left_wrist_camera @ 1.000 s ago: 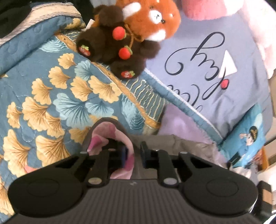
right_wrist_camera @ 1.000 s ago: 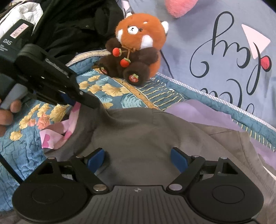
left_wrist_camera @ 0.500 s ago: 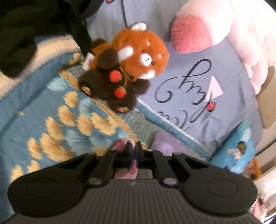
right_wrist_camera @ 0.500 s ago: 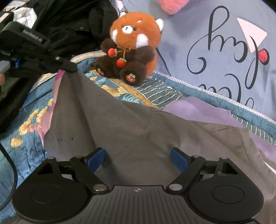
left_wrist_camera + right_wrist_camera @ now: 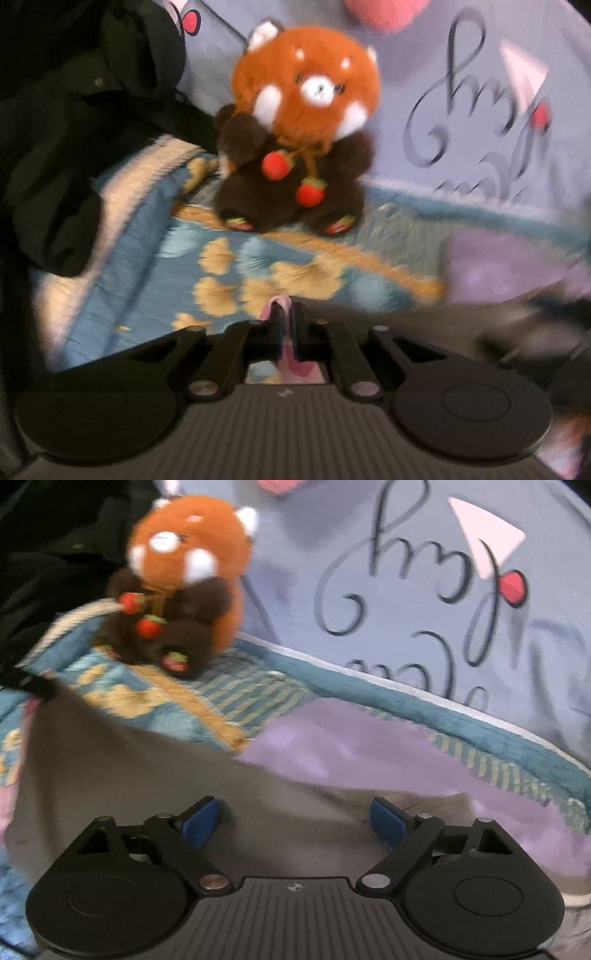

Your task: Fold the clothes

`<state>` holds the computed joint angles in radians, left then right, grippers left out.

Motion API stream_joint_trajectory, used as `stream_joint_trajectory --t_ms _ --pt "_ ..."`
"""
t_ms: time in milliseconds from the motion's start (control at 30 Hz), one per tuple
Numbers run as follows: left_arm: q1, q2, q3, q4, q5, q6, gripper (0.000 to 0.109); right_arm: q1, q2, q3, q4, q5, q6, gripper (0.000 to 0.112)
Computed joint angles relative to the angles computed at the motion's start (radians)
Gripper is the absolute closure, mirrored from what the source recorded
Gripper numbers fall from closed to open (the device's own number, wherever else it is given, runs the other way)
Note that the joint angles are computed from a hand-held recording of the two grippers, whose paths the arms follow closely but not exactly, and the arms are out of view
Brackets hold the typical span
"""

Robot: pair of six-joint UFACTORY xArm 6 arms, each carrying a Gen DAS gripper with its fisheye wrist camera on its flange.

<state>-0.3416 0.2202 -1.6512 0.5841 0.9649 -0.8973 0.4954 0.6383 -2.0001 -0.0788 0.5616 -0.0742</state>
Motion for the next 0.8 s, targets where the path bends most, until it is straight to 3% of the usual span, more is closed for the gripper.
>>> stream_joint_trajectory --t_ms 100,200,367,433,500,533,633,700,800 --pt "-0.040 0.064 -0.076 0.094 0.146 0.057 0.091 -0.010 0.054 -0.082 -0.043 0.044 0.011 0.019" --pt "-0.096 0.118 -0.116 0.267 0.289 0.181 0.091 -0.012 0.061 -0.082 -0.074 0.050 0.005 0.017" --pt "-0.057 -0.027 0.054 0.203 0.191 0.146 0.091 -0.008 0.077 -0.108 -0.096 0.078 0.021 0.014" --pt "-0.036 -0.114 0.144 0.133 0.095 0.098 0.091 -0.008 0.084 -0.131 -0.080 0.097 0.018 0.014" --pt "-0.027 -0.193 0.232 0.047 -0.005 0.104 0.089 -0.014 0.062 -0.108 -0.034 0.075 0.019 0.023" --pt "-0.029 -0.224 0.268 0.015 -0.039 0.114 0.086 -0.019 0.035 -0.070 0.010 0.038 0.017 0.029" --pt "-0.077 -0.258 0.321 0.026 -0.040 0.155 0.073 -0.026 -0.052 0.050 0.135 -0.065 -0.018 0.027" --pt "-0.095 -0.263 0.339 0.021 -0.030 0.157 0.071 -0.027 -0.116 0.134 0.186 -0.107 -0.084 0.026" --pt "-0.102 -0.298 0.394 -0.015 -0.064 0.147 0.050 -0.024 -0.231 0.289 0.294 -0.150 -0.230 0.026"
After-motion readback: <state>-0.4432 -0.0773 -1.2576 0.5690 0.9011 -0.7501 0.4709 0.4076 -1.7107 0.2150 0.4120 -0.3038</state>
